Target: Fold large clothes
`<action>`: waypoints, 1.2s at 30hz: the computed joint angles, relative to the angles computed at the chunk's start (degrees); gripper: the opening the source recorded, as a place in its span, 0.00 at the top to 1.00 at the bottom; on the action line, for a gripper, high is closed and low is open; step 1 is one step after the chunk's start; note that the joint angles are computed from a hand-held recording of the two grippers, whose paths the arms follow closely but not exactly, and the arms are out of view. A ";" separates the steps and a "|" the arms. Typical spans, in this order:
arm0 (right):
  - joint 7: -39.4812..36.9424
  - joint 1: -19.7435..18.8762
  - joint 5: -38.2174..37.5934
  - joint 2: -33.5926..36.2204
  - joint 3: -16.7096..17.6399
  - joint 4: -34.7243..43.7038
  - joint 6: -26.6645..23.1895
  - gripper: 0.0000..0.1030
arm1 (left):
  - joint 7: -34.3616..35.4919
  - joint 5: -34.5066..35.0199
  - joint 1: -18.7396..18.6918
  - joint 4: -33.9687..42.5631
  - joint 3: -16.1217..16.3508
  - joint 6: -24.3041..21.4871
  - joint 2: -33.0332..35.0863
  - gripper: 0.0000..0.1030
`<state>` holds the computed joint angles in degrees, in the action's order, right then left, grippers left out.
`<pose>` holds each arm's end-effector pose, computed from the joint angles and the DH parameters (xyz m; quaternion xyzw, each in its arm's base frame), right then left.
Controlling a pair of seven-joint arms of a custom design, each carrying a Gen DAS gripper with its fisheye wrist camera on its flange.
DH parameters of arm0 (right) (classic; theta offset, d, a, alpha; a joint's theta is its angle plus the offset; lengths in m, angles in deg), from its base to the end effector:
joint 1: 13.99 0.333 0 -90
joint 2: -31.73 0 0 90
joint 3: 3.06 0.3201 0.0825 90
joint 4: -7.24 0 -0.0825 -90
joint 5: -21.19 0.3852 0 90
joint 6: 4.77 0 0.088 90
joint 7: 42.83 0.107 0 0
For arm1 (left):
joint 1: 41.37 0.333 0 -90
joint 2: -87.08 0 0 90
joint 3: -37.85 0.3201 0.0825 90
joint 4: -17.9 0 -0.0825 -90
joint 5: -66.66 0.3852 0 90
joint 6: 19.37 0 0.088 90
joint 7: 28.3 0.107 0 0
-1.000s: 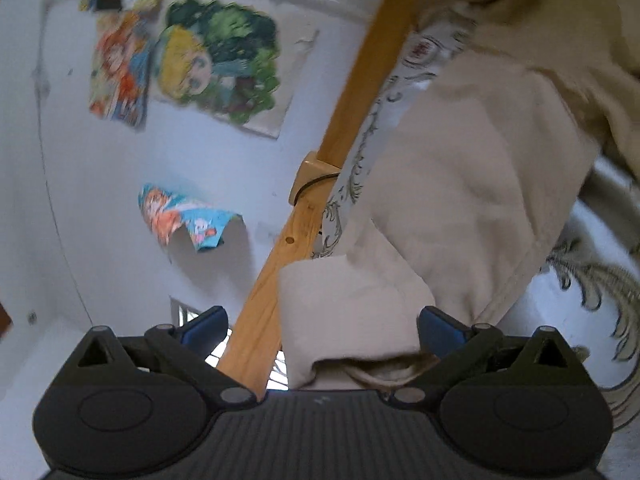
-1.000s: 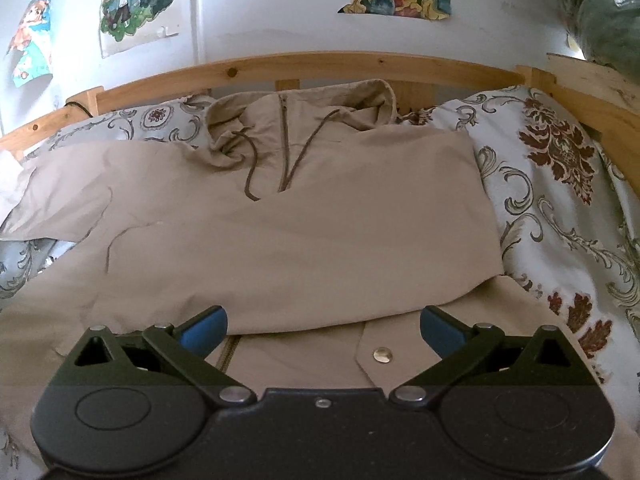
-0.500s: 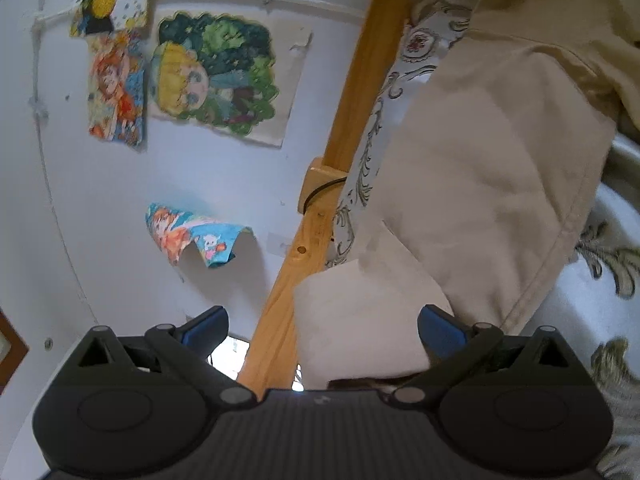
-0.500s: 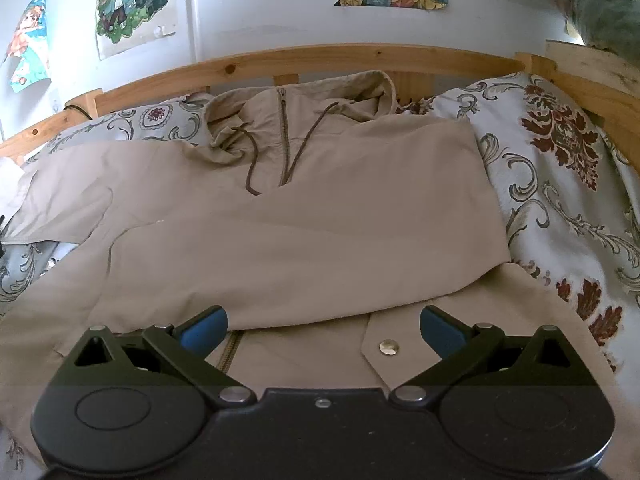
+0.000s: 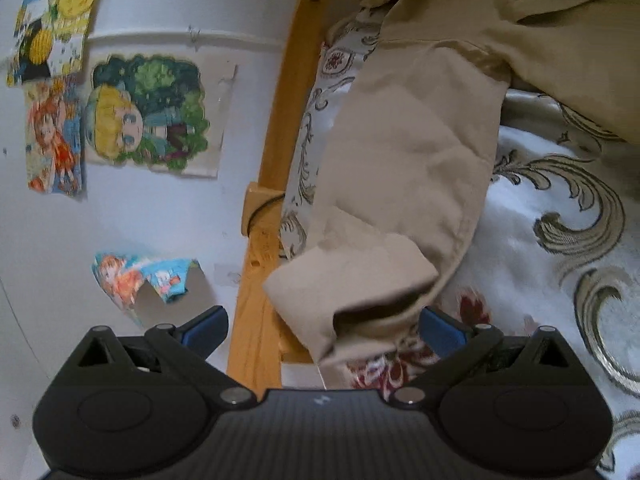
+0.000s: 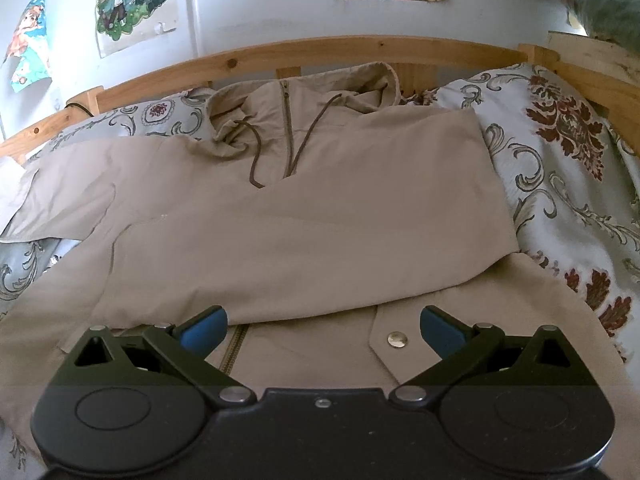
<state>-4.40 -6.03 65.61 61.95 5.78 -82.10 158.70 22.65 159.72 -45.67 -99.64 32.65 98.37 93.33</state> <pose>0.7225 0.1555 0.4210 -0.7702 0.4702 -0.1777 0.3926 0.5915 -0.0433 0.4276 -0.4096 0.6681 0.2518 0.5679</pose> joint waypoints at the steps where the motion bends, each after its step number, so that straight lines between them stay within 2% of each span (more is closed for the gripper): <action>1: -0.07 -0.01 -0.05 0.03 0.00 0.09 0.04 0.01 | -0.05 -0.71 -0.02 0.20 -0.04 -0.29 0.16 0.00; 6: -1.39 -0.82 1.82 -0.41 1.21 -0.33 1.17 0.01 | 0.23 0.87 -0.96 1.59 0.16 -3.50 3.01 0.00; 8: -2.78 -1.44 3.28 -0.78 2.02 -0.66 1.47 0.01 | 0.21 1.08 -1.33 2.25 0.50 -3.93 3.78 0.04; 10: -3.18 -1.38 3.83 -1.01 1.94 -0.77 1.53 0.01 | -0.45 0.93 -1.56 2.77 0.77 -3.88 4.09 0.21; 11: -3.45 -1.39 4.09 -1.12 1.93 -0.89 1.58 0.01 | -0.78 0.72 -1.60 3.03 0.91 -3.82 4.14 0.26; 13: -3.12 -1.02 4.02 -1.06 1.48 -0.75 1.54 0.01 | -1.32 -0.01 -1.50 3.06 1.06 -2.90 3.63 0.50; 15: -2.83 -0.86 4.03 -0.94 1.30 -0.60 1.40 0.01 | -1.80 0.14 -1.34 2.49 1.09 -1.92 2.77 0.60; 17: -2.42 -0.64 3.89 -0.78 1.09 -0.46 1.30 0.01 | -1.29 -0.22 -1.00 1.78 0.98 -0.39 1.77 0.64; 19: -2.05 -0.54 3.68 -0.70 0.97 -0.40 0.92 0.01 | -1.41 -0.33 -0.89 1.83 0.79 -0.56 1.72 0.85; 20: -1.98 -0.55 3.72 -0.72 1.01 -0.44 0.83 0.01 | -2.33 -0.33 -0.87 2.03 0.74 -0.86 1.74 0.90; 22: -2.22 -0.72 3.99 -0.75 1.26 -0.47 0.60 0.01 | -7.09 -1.10 -0.73 2.86 0.63 -0.78 1.35 0.96; 25: -2.40 -0.88 4.33 -0.75 1.39 -0.34 0.16 0.01 | -15.57 -6.03 -0.36 6.04 0.29 0.16 0.69 0.98; 28: -2.91 -1.29 5.29 -0.86 1.74 -0.29 0.14 0.01 | -28.36 -10.09 1.05 7.91 0.36 7.92 -2.54 0.98; 29: -3.14 -1.51 5.81 -0.93 1.91 -0.27 0.10 0.01 | -34.54 -10.69 1.65 8.06 0.42 11.54 -4.02 0.98; 33: -4.59 -2.53 8.63 -1.48 2.76 -0.42 0.28 0.01 | -55.01 -8.98 3.55 8.00 -0.12 21.39 -8.40 0.99; 36: -5.54 -3.17 10.86 -1.62 3.10 -0.06 0.27 0.01 | -62.83 -6.19 4.06 9.58 -1.29 26.43 -9.01 0.99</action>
